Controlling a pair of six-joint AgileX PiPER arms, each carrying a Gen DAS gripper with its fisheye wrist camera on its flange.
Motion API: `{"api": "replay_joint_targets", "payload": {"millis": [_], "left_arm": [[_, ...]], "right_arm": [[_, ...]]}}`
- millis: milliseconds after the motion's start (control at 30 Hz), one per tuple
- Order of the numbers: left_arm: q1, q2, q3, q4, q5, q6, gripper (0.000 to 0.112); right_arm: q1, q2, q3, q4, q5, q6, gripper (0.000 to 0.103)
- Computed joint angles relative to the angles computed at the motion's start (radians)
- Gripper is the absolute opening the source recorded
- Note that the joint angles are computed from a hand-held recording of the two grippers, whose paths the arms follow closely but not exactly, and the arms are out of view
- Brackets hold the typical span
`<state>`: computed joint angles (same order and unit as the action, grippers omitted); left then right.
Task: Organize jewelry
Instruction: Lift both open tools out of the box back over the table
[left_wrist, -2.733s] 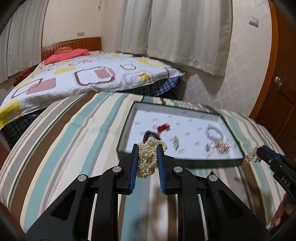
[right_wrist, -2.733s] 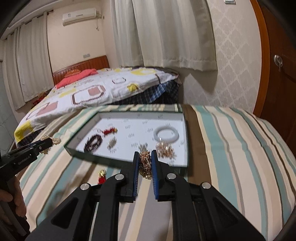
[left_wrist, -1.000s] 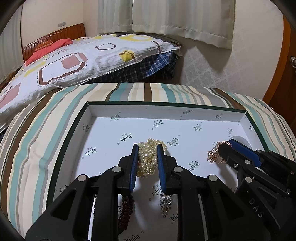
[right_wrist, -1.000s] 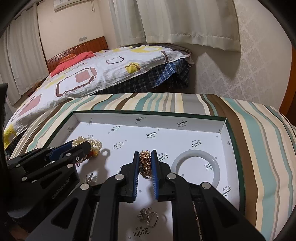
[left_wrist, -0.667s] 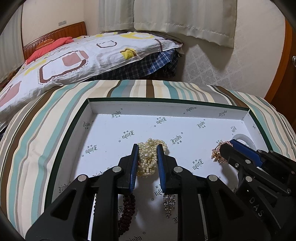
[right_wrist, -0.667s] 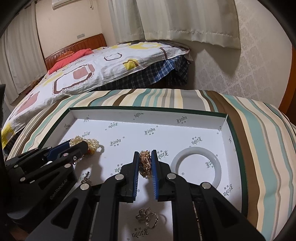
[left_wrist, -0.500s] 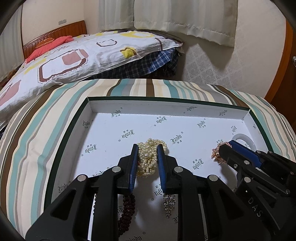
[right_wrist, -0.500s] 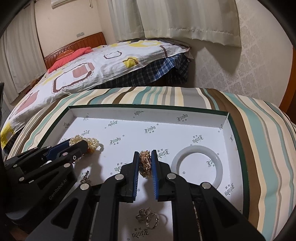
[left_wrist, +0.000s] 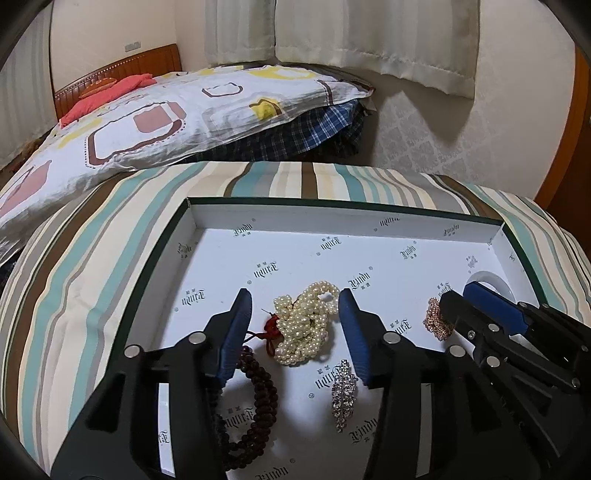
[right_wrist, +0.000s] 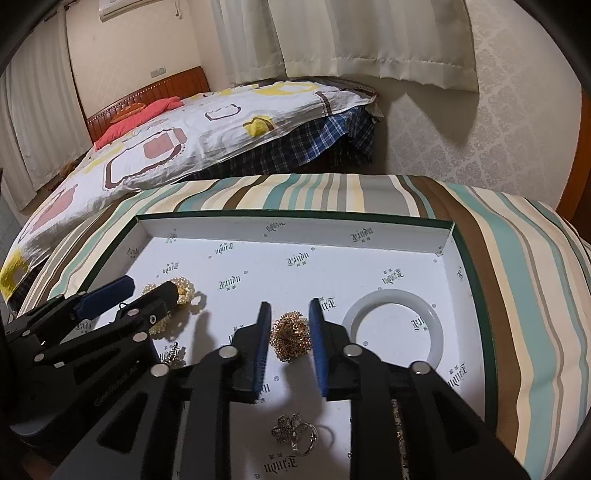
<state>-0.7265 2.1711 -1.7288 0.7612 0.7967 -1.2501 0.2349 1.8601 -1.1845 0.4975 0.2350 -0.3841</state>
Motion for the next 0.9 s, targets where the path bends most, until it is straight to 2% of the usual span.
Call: {"api": "replay_joint_targets", "payload": {"millis": [167,333,567,700,900], "left_arm": [[-0.003,-0.02,0.018,0.01,0.002,-0.015,0.054],[-0.019,-0.066,0.063,0.054,0.011,-0.063,0.063],[-0.07,-0.184,0.189,0.153,0.025,-0.188,0.065],[-0.122,-0.272,0.296,0.246,0.045,-0.317,0.07],[-0.199,-0.375,0.422,0.299,0.101,-0.418,0.071]], "right_arm": [[-0.003,-0.025,0.023,0.001,-0.021,0.002,0.036],[-0.01,-0.075,0.059,0.041,-0.037,-0.032,0.042],[-0.007,-0.207,0.155,0.075,-0.069,-0.071,0.047],[0.0,-0.304,0.233,-0.012,-0.095,0.013,0.051],[0.012,-0.431,0.355,-0.128,-0.112,0.132,0.053]]}}
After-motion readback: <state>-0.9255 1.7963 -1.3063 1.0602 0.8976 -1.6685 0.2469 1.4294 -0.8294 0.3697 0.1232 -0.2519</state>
